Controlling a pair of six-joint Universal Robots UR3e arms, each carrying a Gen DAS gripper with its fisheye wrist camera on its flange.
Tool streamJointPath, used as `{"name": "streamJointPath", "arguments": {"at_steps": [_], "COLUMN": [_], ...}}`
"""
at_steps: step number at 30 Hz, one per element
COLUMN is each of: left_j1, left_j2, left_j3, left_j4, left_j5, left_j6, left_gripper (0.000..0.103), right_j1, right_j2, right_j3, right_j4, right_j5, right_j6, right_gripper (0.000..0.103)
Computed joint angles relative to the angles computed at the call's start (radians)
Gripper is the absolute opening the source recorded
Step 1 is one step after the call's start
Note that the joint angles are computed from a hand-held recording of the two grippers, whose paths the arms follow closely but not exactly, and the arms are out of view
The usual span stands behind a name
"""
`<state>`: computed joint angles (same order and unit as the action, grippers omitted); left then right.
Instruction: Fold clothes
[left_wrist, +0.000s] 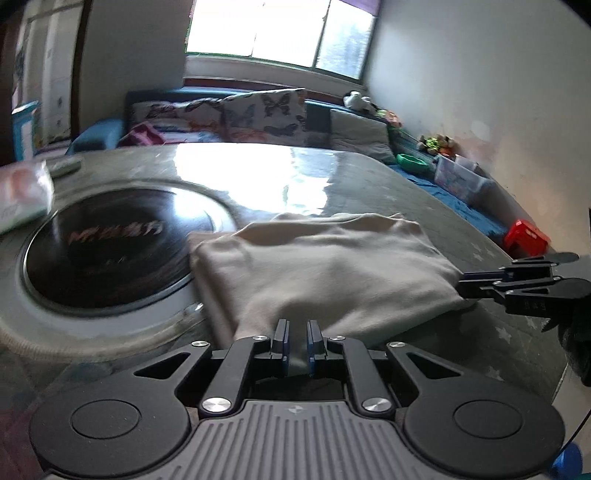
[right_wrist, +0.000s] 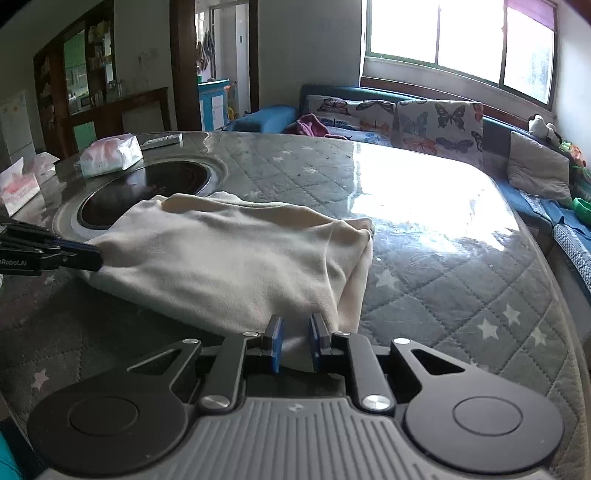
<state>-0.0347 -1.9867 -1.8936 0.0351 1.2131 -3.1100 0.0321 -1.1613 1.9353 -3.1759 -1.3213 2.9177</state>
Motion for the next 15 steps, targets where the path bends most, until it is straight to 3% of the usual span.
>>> {"name": "streamJointPath", "arguments": {"at_steps": [7,15], "left_j1": [0.033,0.062], "left_j2": [0.051,0.049], "left_j3": [-0.048,-0.053], "left_j4": [0.038,0.006], "left_j5": [-0.038,-0.009], "left_j6": [-0.046,-0.056], "left_gripper": [0.011,0.012], "right_j1": [0.014,0.044], "right_j2": [-0.014,0.031], "right_j3": [-0.027,-0.092], "right_j4": [0.020,0.068], "right_j5": [0.005,0.030], "right_j6": [-0.016,-0.049], "right_gripper": [0.014,0.015]}}
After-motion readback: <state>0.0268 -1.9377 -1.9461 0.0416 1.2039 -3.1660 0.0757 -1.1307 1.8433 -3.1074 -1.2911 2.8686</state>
